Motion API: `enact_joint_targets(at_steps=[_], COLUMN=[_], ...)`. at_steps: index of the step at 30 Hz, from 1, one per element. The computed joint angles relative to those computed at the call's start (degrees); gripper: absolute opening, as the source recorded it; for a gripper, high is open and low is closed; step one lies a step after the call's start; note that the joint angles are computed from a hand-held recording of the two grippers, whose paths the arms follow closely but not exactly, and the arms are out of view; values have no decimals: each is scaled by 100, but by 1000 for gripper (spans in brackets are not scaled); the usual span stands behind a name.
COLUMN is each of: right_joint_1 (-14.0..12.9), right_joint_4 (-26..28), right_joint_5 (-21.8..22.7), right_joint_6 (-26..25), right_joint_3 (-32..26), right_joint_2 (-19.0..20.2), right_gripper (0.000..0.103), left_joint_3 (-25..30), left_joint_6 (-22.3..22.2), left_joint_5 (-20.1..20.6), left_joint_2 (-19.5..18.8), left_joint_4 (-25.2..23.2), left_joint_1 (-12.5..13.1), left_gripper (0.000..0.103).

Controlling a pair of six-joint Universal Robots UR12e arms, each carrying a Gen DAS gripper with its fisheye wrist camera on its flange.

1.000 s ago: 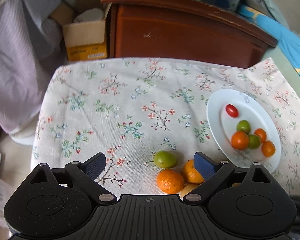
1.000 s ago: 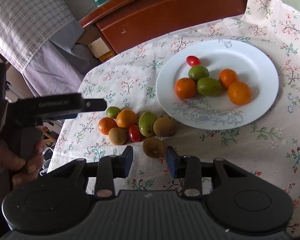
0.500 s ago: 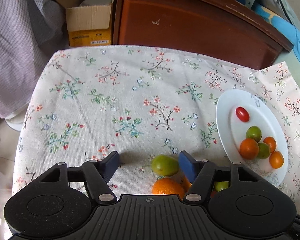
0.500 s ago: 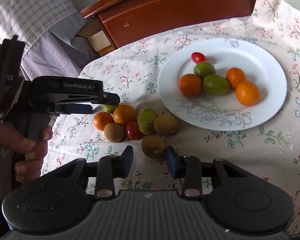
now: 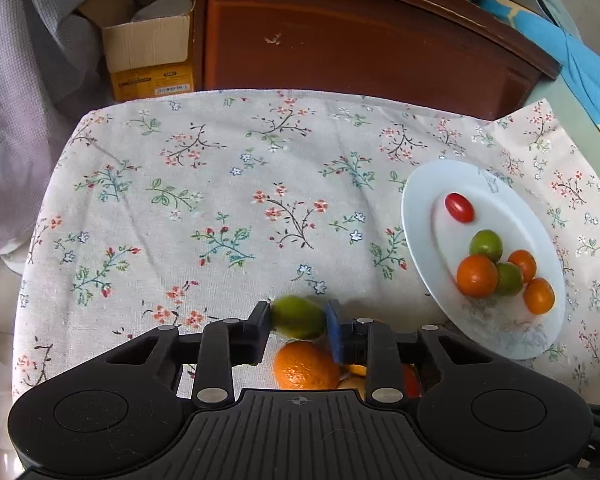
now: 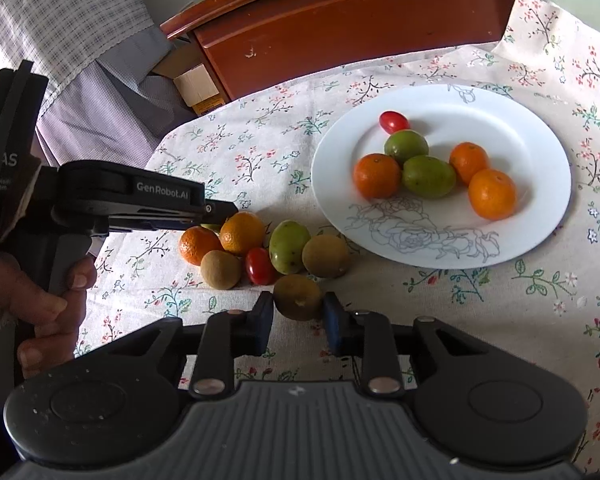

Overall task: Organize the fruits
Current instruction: 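Grasp a green lime with the left gripper while the right gripper grasps a brown kiwi, then carry the lime and kiwi onto the white plate and open both grippers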

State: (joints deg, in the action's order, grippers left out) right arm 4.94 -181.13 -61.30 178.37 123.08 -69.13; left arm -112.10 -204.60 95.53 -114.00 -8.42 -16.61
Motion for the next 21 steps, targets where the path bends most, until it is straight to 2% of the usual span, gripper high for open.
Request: enact_joint_targets(at_steps=[10,21], right_joint_1=[-17,-62], right_joint_4=[40,-85], right_joint_5=[26,198], right_joint_6=[70,214], right_joint_3=[3,20], right_joint_2=[-17,-49], right_gripper=[27,27], left_joint_3=[-54,-53], left_joint_6=[-80,172], left_joint_5=[154,553], left_joint_2=[21,36], left_joint_4=[262,644], left_joint_1=[-24,-121], left_gripper=[27,27])
